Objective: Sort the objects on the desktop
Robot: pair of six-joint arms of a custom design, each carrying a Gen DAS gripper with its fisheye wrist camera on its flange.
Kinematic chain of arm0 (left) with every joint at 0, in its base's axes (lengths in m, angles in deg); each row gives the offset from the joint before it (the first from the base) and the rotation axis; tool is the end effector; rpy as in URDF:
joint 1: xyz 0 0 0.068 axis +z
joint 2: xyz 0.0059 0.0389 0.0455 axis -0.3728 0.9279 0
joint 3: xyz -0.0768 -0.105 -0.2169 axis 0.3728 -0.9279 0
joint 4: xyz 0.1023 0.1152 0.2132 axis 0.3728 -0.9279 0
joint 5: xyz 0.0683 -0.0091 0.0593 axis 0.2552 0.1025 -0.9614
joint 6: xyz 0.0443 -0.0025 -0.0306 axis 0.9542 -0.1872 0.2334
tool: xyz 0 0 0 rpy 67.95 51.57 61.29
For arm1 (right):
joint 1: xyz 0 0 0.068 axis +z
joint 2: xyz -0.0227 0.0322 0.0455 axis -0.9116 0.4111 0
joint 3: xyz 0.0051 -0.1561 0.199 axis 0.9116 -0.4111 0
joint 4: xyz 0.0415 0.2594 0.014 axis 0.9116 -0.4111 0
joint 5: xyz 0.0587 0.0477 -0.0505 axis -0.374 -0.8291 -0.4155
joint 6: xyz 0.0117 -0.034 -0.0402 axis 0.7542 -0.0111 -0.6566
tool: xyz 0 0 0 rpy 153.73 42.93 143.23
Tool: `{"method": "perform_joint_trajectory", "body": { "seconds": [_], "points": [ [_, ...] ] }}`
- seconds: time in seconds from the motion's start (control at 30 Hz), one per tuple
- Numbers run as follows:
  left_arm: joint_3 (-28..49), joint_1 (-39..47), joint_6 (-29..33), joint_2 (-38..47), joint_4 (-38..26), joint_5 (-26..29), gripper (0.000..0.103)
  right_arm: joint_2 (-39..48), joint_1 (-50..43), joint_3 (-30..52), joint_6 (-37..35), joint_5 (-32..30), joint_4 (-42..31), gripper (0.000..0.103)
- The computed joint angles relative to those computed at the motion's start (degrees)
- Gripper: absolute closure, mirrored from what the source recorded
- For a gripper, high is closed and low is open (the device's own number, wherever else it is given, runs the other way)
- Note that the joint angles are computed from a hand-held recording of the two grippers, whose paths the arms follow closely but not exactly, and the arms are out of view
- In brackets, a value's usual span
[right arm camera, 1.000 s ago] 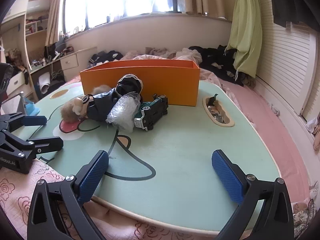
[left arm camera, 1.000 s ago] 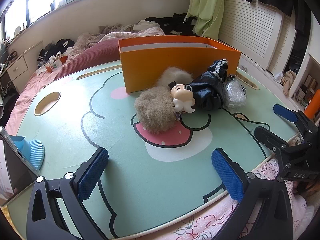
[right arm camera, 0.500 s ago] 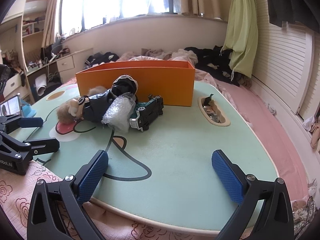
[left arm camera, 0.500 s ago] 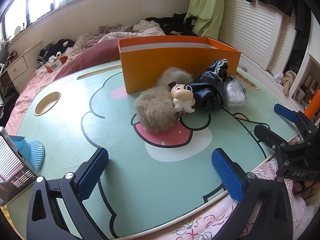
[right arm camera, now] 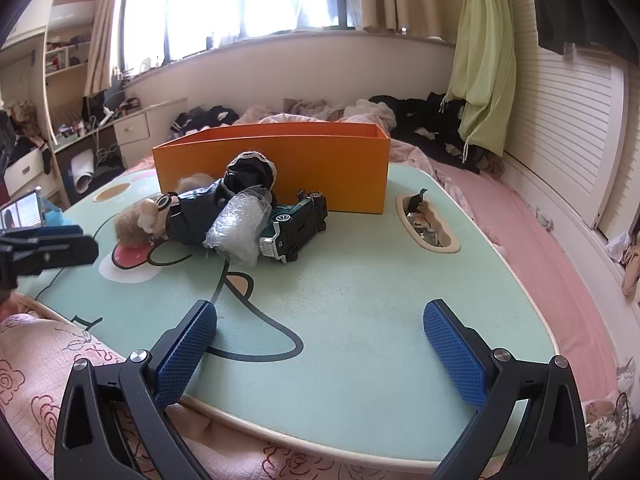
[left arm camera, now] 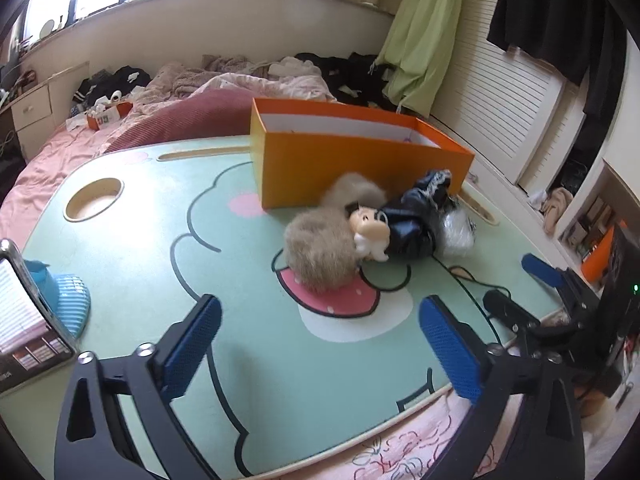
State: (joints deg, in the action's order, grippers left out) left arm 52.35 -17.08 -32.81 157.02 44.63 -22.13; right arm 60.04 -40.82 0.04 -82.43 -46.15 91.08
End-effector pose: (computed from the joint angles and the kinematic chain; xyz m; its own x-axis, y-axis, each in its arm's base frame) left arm 0.2862 0.0179 0.0931 -0.6939 -0.1462 -0.7051 -0.0219 0.9830 -0.1822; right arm 0.3184 0.1495 0.0599 -0.5087 -0.2441 -0.8256 -0.4553 0.8902 0.0173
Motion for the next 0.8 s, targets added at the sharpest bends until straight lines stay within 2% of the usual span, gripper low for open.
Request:
{"method": "perform_joint_trajectory", "body": {
  "seconds": [0.17, 0.23, 0.37, 0.43, 0.57, 0.67, 0.8],
  "points": [
    [5.3, 0.2, -0.7, 1.8, -3.7, -1.1, 0.040, 0.0, 0.0, 0.0, 0.0, -0.1, 0.1, 0.000],
    [7.6, 1.0, -1.7, 2.8, -5.1, -0.8, 0.045, 0.1, 0.0, 0.0, 0.1, -0.1, 0.2, 0.000],
    [11.3, 1.6, -2.9, 5.0, -7.6, -0.3, 0.045, 0.1, 0.0, 0.0, 0.1, -0.1, 0.3, 0.000],
    [14.9, 1.3, -3.2, 7.9, -10.8, 0.5, 0.046, 0.2, 0.0, 0.0, 0.1, -0.1, 0.3, 0.000],
    [19.1, -0.4, -2.8, 12.8, -14.8, -0.4, 0.059, 0.2, 0.0, 0.0, 0.1, -0.1, 0.3, 0.000],
    [17.0, -2.1, -2.0, 11.9, -12.7, -4.1, 0.067, 0.2, 0.0, 0.0, 0.0, -0.1, 0.4, 0.000],
    [11.3, -1.2, -2.1, 8.2, -7.9, -1.4, 0.068, 0.2, 0.0, 0.0, 0.0, -0.1, 0.4, 0.000]
  ]
}}
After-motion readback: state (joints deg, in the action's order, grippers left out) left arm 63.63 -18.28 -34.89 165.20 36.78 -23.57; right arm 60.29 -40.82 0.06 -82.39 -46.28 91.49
